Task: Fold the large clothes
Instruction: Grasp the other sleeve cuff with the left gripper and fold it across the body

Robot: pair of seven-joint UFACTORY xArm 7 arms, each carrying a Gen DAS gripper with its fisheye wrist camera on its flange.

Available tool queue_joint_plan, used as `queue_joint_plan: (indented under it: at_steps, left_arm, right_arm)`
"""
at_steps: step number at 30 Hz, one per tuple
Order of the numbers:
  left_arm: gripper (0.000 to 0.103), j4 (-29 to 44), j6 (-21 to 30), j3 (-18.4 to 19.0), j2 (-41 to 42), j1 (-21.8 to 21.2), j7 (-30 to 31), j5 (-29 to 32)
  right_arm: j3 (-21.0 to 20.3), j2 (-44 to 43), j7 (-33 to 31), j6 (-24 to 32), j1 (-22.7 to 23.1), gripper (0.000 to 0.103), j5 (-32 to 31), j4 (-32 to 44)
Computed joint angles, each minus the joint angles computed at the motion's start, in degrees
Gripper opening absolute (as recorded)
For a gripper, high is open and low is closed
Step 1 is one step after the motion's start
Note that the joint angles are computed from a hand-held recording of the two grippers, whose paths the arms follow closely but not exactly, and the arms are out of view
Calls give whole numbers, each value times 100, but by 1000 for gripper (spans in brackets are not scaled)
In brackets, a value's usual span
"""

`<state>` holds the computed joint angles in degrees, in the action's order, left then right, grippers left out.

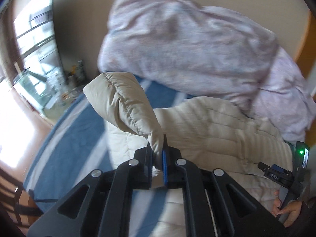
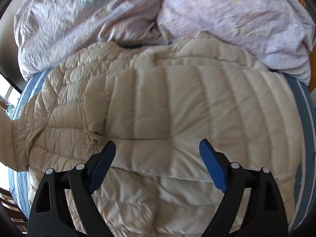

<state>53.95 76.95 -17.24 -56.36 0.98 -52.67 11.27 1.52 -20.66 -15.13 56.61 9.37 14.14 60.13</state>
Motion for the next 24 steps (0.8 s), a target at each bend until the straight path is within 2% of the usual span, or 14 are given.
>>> queue_joint_plan:
  at_steps: [8,14,19,24]
  left_arm:
    - [8,614,-1038,-441,1310,-328,-143,-123]
    - [8,1214,-1690,-664,2525,-727,-275,74]
    - [8,1733,-1986,-771,3501,-1131,-425,298]
    - [9,2073,-2055,-675,4168,-1530,-509,435]
  right_arm:
    - [-426,-429,-377,-28,-356,91,-92,-284]
    - [-689,-520,-624,109,-692,91,-98,-337]
    - [-830,-507,-715,180,-943,91,-88,-311]
    - [-881,-463,-723,210,-1100,91,-61,-287]
